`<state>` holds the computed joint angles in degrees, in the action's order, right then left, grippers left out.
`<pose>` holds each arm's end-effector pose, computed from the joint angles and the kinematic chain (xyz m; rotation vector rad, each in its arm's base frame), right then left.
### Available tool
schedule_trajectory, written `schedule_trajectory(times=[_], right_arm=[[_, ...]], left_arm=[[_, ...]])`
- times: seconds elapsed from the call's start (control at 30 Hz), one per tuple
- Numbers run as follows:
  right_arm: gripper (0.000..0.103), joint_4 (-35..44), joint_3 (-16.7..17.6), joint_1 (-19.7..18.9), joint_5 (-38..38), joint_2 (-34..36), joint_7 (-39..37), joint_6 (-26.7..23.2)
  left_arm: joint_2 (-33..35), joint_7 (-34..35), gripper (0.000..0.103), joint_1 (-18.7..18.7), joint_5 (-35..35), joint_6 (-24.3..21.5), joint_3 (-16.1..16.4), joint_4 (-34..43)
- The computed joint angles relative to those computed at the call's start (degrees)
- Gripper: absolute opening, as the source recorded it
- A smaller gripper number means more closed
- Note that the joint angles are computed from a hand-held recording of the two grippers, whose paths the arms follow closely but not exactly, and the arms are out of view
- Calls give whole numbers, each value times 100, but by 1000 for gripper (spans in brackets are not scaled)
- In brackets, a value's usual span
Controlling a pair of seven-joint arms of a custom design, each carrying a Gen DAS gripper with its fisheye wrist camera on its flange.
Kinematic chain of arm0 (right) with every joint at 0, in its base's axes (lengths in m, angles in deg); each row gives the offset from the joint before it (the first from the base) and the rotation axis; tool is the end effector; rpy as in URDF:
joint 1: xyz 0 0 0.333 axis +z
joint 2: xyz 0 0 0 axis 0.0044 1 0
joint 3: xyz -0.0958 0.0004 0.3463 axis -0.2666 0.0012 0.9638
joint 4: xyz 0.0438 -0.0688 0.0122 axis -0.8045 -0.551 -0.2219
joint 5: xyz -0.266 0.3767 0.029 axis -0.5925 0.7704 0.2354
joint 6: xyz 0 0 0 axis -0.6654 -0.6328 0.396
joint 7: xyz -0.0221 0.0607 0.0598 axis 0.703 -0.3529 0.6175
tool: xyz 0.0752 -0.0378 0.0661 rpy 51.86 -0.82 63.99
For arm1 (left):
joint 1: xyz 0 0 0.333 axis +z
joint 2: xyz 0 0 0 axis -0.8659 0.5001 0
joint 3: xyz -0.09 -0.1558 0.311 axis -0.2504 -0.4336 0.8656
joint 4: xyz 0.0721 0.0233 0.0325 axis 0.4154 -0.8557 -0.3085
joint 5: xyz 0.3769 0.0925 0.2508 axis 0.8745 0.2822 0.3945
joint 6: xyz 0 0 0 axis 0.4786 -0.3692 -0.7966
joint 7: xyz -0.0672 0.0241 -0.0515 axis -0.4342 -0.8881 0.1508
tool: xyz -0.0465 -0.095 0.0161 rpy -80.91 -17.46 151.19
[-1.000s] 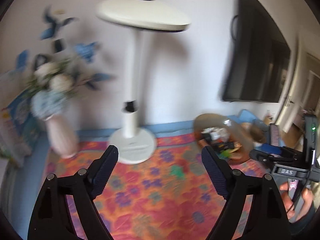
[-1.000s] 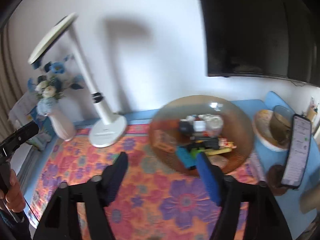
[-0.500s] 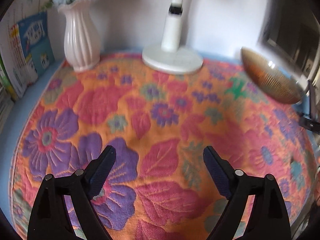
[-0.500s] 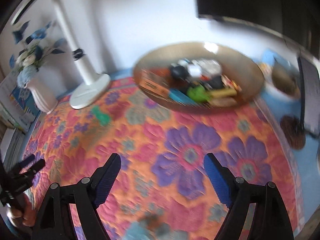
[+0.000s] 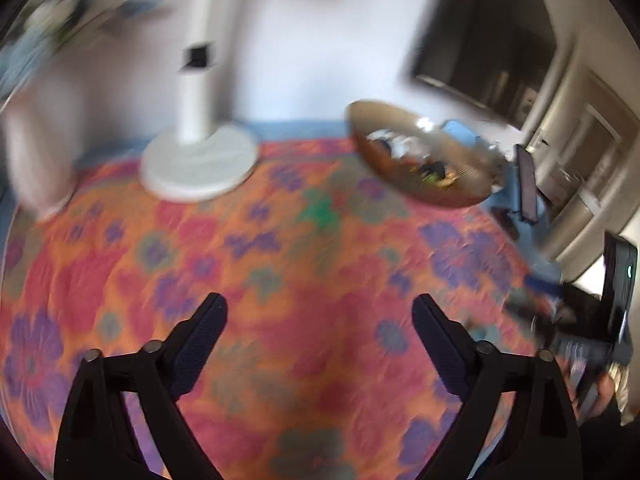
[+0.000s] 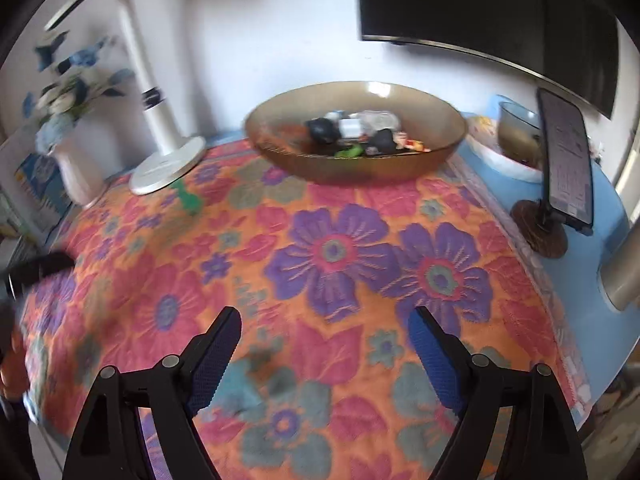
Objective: Organize rigid objects
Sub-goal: 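Move both tools back toward the green and light blue toys, then grasp the light blue toy with the right tool while the left grasps the green toy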
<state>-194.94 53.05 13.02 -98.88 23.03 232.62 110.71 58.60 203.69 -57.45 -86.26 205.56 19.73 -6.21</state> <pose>0.5983 0.1572 0.3474 -1.5243 2.0569 -0.6553 0.7686 -0.1638 0.3674 -1.2843 2.4953 -1.1540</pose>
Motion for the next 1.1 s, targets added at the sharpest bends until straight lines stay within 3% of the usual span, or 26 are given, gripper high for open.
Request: schedule_trajectory(times=[0.1,0.17,0.33,0.4,0.53,0.63,0.73,0.8,0.83,0.93,1.1], right_arm=[[91,-115,-12,3,22,-2,-47,412],[92,-128,21,39,141,54,-161,380],[92,-199,-76,206,207,175,-90,286],[92,-206,-139,243,-2,177,63,272],[92,-231,-234,200,-319,236,321,730],[92,-205,-79,137,223,332,-294,731],[92,-113,-195,342,158,374,-353,702],[91,-12,-185,443,198,426,-447,546],[87,18,-176,454,232,456,-507,580],[73,91,-42,424,653,541,-1047,650],[68,281,-68,631,977,713,-1531,483]], left_arm=[[458,-441,97,-433,574,129,198,592],[833,-897,96,-638,966,93,299,1058],[1446,-1096,95,-838,1706,249,270,1682],[1630,-1298,92,-846,1848,147,243,1905],[1830,-1461,85,-774,1941,13,119,2145],[1878,-1473,85,-830,2092,115,127,2169],[1921,-1500,84,-843,2172,140,94,2207],[1945,-1510,73,-839,2210,116,82,2239],[1964,-1500,59,-825,2223,29,63,2272],[1909,-1523,40,-884,2317,290,130,2146],[1886,-1412,36,-695,2129,223,-65,2116]])
